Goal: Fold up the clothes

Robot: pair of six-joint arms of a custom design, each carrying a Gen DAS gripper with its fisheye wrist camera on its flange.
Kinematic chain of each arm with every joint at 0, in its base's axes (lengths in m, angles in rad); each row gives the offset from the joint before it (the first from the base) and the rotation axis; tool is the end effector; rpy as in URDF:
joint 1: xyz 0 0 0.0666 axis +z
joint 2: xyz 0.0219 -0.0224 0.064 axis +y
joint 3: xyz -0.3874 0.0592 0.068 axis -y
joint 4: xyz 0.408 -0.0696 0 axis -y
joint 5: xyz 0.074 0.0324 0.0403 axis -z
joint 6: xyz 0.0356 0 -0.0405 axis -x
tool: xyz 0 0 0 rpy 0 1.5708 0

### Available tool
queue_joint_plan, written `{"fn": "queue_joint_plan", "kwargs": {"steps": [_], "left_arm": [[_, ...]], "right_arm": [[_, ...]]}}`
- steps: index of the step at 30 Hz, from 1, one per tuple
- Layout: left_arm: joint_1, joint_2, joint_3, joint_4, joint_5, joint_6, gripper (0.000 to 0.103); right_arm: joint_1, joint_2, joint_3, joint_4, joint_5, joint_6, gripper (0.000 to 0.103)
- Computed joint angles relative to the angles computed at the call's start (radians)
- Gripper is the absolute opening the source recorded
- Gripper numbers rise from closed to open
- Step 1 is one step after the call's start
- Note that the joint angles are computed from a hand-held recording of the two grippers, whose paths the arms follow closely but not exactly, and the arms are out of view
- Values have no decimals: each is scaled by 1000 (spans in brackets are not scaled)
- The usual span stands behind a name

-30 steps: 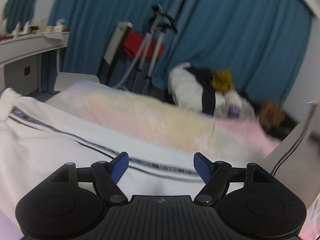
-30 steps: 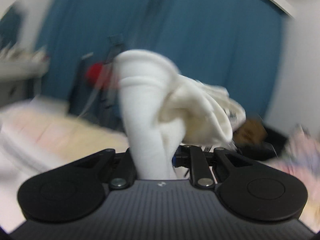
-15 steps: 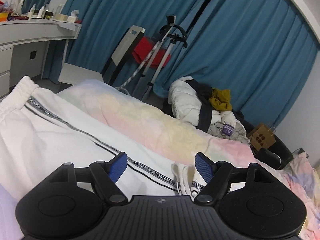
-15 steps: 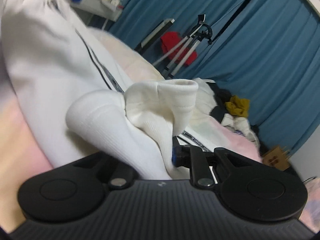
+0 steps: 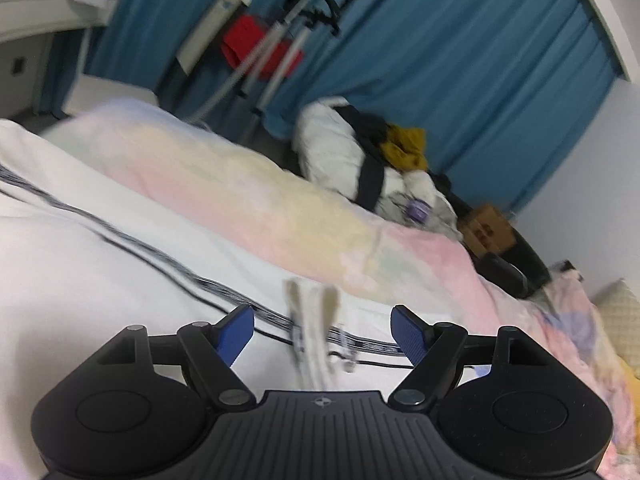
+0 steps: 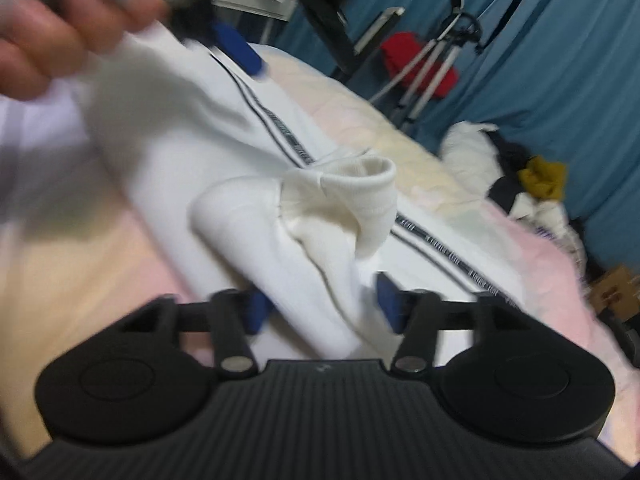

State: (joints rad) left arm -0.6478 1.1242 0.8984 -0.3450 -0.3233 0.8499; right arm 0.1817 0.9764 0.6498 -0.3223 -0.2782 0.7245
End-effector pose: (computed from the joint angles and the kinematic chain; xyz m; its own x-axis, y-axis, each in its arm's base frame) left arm 0.3288 -0.2352 0.3596 -0.5541 -0.4740 -0.6844 -0.0867 0.8505 -0.5188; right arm 0.3266 0.0695 0.2932 -0.1873 -0.6824 -0.7066 -0.6852 0.6062 -0.4038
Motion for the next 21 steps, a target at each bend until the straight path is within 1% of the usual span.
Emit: {"fn": "queue_joint_plan", "kwargs": {"steps": [1, 3, 5, 8, 9, 10, 11, 12, 14, 15, 16, 17, 18, 20, 21], "left_arm": [[15, 22, 13, 10, 47, -11, 77], [36, 65, 36, 30, 121, -33, 76], [57, 111, 61, 40, 182, -52, 74], [94, 191, 108, 54, 278, -73, 69], [106, 220, 123, 58, 309, -73, 66], [118, 248, 140, 57, 339, -75, 61], [126, 273, 153, 56, 359, -81, 59], [132, 297, 166, 54, 376, -88, 59], [143, 341, 189, 48, 405, -108, 52], [148, 353, 196, 45, 414, -117, 41], [152, 363, 201, 43, 422, -125, 28], [156, 366, 203, 37, 422, -123, 20], [160, 370, 205, 33, 423, -120, 11], [170, 370, 199, 52, 429, -118, 9], [172, 365, 193, 66, 425, -117, 9]], "right_arm": [[-27, -15, 13, -60, -63, 2, 68], [-77, -27, 47, -152, -178, -4, 68], [-118, -25, 77, -182, -267, -40, 68], [-163, 22, 125, -167, -350, -115, 68], [-174, 41, 132, -152, -367, -130, 68], [-180, 77, 149, -133, -375, -140, 68], [-181, 94, 148, -125, -372, -132, 68], [-182, 111, 148, -117, -369, -124, 68], [-171, 139, 150, -125, -370, -71, 68], [-158, 153, 151, -110, -372, -38, 68], [-145, 156, 147, -90, -374, -9, 68], [-130, 150, 136, -67, -376, 21, 68], [-118, 171, 149, -47, -382, 38, 68], [-94, 215, 177, -10, -397, 76, 68], [-96, 231, 187, 0, -426, 71, 68]]}}
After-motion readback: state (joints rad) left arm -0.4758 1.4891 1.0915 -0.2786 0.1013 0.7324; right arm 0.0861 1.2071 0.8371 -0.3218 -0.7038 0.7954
